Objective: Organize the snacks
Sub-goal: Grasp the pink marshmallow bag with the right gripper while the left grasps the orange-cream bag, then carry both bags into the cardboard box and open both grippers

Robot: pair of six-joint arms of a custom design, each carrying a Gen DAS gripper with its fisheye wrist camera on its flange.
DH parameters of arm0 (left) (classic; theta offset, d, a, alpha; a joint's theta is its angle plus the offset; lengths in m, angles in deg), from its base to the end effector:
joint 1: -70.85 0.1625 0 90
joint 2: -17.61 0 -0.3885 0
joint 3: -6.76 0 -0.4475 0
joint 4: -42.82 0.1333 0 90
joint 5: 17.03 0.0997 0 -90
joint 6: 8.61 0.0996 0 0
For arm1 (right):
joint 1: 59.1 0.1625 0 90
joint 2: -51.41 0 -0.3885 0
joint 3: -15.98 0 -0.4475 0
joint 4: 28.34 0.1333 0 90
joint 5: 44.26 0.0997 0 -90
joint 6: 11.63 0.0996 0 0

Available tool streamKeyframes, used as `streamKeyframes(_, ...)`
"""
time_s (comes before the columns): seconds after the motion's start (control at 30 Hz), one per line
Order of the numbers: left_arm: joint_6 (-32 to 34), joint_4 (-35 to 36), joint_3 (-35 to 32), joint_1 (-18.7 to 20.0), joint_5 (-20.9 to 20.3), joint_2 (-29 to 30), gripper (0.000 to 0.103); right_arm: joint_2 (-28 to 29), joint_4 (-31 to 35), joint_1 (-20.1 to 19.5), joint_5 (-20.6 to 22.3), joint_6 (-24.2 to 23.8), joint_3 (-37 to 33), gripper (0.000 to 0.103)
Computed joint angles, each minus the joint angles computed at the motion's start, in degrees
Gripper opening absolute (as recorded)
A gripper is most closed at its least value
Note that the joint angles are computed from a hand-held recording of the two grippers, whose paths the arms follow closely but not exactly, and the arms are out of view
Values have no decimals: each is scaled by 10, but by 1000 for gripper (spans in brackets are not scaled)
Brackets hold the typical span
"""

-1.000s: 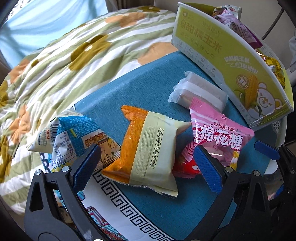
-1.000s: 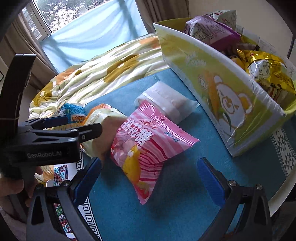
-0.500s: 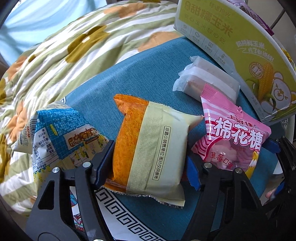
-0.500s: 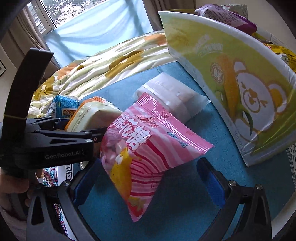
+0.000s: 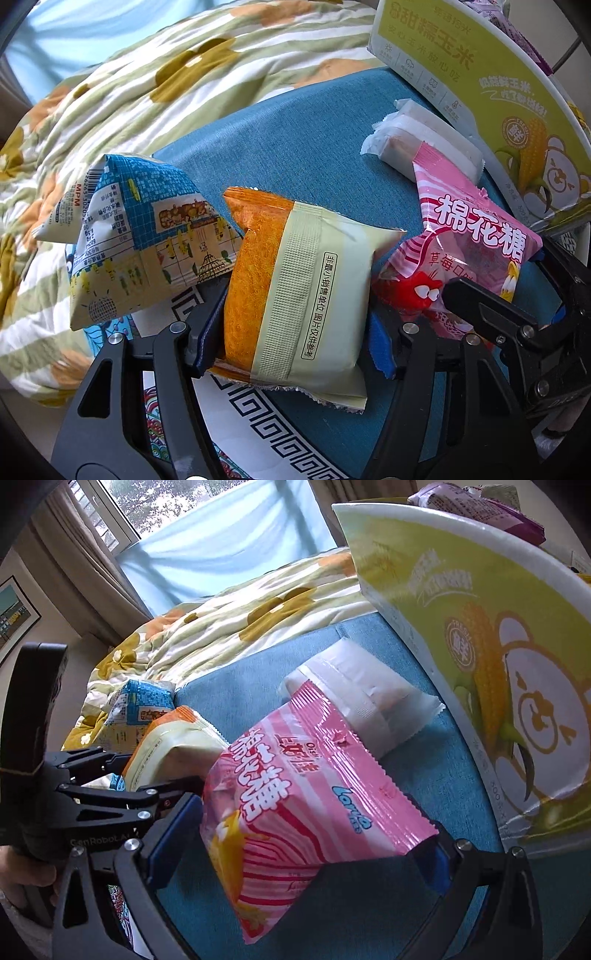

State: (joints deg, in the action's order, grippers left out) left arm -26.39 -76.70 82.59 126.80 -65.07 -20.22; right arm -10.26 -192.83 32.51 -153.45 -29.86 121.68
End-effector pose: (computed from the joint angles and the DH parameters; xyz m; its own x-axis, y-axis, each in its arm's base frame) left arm -0.2527 -0.7310 0.0373 -0.7032 0.2240 -0.6747 0.3561 0.9324 -0.0615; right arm 0.1185 -0.6367 0.1629 -0.8935 -0.1365 0.4277 -0.3198 0.8622 -0.3929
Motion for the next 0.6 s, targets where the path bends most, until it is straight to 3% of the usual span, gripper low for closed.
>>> streamKeyframes(0.13, -6, -8, 16, -3, 1, -8, 62, 0, 18, -13, 40, 20, -5, 101)
streamKeyframes(0.3, -16, -13, 26, -5, -1, -16, 62, -3, 44, -14, 64, 16, -11, 74)
streamKeyframes(0.6, -39, -35, 50, -14, 1, -36, 61, -11, 54, 3, 43, -10, -11, 59)
